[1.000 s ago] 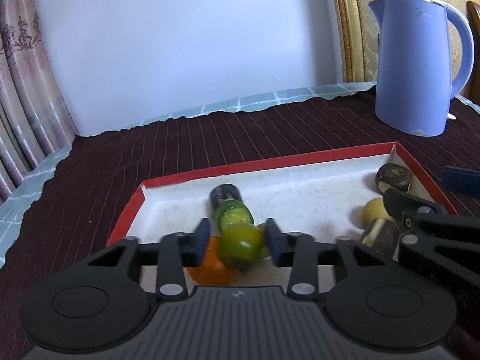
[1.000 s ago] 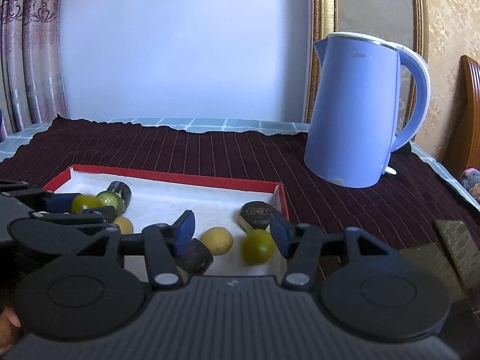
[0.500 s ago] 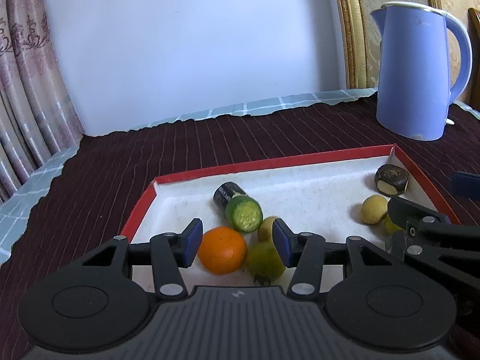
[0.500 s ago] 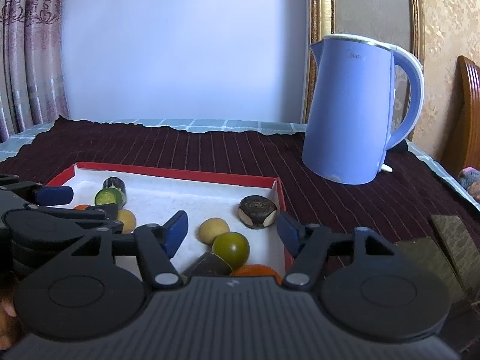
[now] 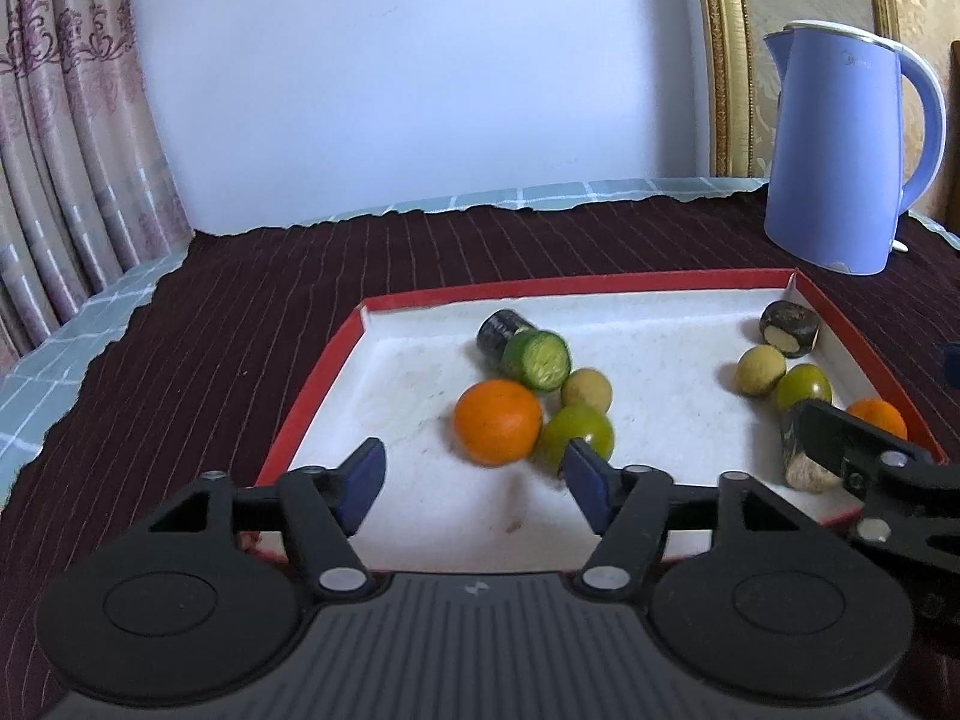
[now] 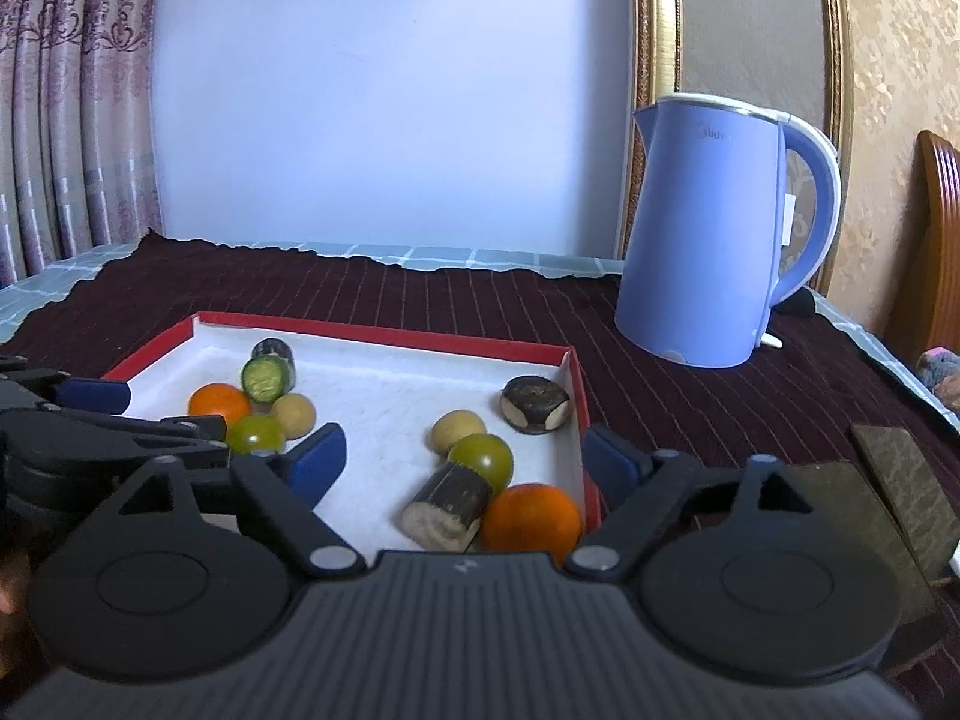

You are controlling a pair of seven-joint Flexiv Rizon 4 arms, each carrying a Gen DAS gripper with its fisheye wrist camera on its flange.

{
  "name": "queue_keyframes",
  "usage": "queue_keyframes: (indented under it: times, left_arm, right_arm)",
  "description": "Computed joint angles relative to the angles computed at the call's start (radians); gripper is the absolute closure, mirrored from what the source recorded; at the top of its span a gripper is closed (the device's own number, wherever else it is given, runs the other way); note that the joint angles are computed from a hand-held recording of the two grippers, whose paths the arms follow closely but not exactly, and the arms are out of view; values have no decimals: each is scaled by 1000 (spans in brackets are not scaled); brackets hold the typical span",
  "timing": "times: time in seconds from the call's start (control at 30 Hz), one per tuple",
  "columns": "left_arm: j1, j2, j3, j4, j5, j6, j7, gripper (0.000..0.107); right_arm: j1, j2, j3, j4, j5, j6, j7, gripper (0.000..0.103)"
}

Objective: Organize fruits
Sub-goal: 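Open the right tool to drop its tomato in the tray while the left tool releases its tomato, then withdraw both open tools from the tray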

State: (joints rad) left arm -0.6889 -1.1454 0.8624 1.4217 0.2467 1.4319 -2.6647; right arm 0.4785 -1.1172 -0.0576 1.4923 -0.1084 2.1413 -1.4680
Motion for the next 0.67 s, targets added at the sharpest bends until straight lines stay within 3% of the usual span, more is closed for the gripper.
queue_keyframes:
  times: [0.2, 0.37, 0.53, 0.67]
  left_arm:
    - [-20, 15, 6, 73, 10, 47, -36, 34]
    - [-121, -26, 122, 180, -51, 104, -104, 25]
    - [-185, -36, 168, 289, -116, 155, -120, 22]
    - [-193, -57, 160, 314, -164, 148, -84, 22]
  right_arm:
    - [-29, 27, 44, 73, -48, 28, -4, 0]
    - [-87, 43, 100, 141, -184, 11, -9, 0]
    - [-98, 47, 110, 181, -248, -22, -32, 0]
    - [-82, 48, 98, 175, -251, -82, -45, 0]
